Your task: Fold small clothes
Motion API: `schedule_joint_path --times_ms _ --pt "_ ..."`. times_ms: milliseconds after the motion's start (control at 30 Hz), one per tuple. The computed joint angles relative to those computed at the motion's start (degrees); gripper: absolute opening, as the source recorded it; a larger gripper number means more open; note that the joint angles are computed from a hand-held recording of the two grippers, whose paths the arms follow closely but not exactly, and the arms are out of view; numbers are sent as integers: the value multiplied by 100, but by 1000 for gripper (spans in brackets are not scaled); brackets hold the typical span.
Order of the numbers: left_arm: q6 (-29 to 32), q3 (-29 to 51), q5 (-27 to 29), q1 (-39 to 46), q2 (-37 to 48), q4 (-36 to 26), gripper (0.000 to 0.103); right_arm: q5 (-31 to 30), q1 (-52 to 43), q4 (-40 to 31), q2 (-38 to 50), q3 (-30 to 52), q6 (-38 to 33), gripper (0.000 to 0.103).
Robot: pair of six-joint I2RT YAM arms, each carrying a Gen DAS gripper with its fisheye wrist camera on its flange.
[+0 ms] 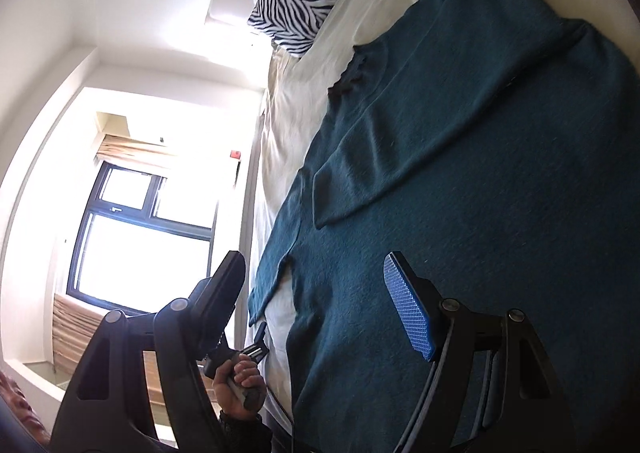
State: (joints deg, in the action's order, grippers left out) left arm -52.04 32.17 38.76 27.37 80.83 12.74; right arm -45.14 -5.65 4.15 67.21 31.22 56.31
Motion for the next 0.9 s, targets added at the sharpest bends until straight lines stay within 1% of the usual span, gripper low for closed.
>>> schedule_joint_path --times_ms 67,133,167,233,267,300,333,400,433,467,567,633,700,767,800,833,867,900 --pt "-395 15 13 262 219 275 85 274 381 65 15 97 189 72" --pt "-769 63 -54 300 572 659 85 450 611 90 15 165 332 72" --pt "-918 96 -156 251 727 814 84 538 716 64 -16 190 371 72" --pt "-1078 292 -368 146 995 965 80 522 687 -109 -90 239 291 72" --pt "-1053 480 -438 117 1117 900 73 571 728 -168 -165 231 293 72" --pt "-1023 669 -486 70 1264 838 60 550 695 -223 -186 241 269 72" --pt "-1028 859 -462 26 1453 791 52 516 657 -285 -214 232 210 72" --pt "-1032 1179 -474 -75 1703 577 22 426 512 -367 -277 182 125 72" --pt "-954 1311 -608 -182 1696 374 15 374 425 -412 -329 136 75 72" --pt "-801 1407 -752 -308 1625 193 7 377 385 -454 -404 80 53 72" --pt "-158 1712 -1114 -806 1150 -410 8 236 142 -483 -549 -112 -42 72" --pt "452 2070 -1589 -1510 788 -974 8 61 -108 -473 -522 -204 -145 72" --pt "1050 2553 -2139 -2401 635 -1519 8 -36 -305 -478 -580 -308 -210 72" --pt "1752 3134 -2805 -3438 711 -2030 8 -214 -562 -481 -634 -409 -309 72" --pt "2215 3497 -3209 -4060 884 -2313 8 -272 -663 -488 -660 -452 -333 72" --pt "2708 3850 -3727 -4722 1127 -2572 8 -359 -789 -506 -680 -487 -377 72" --pt "3121 4048 -4255 -5260 1317 -2700 8 -447 -928 -543 -695 -516 -448 72" --pt "3686 4258 -5052 -5961 1652 -2747 8 -508 -1062 -620 -692 -524 -542 72"
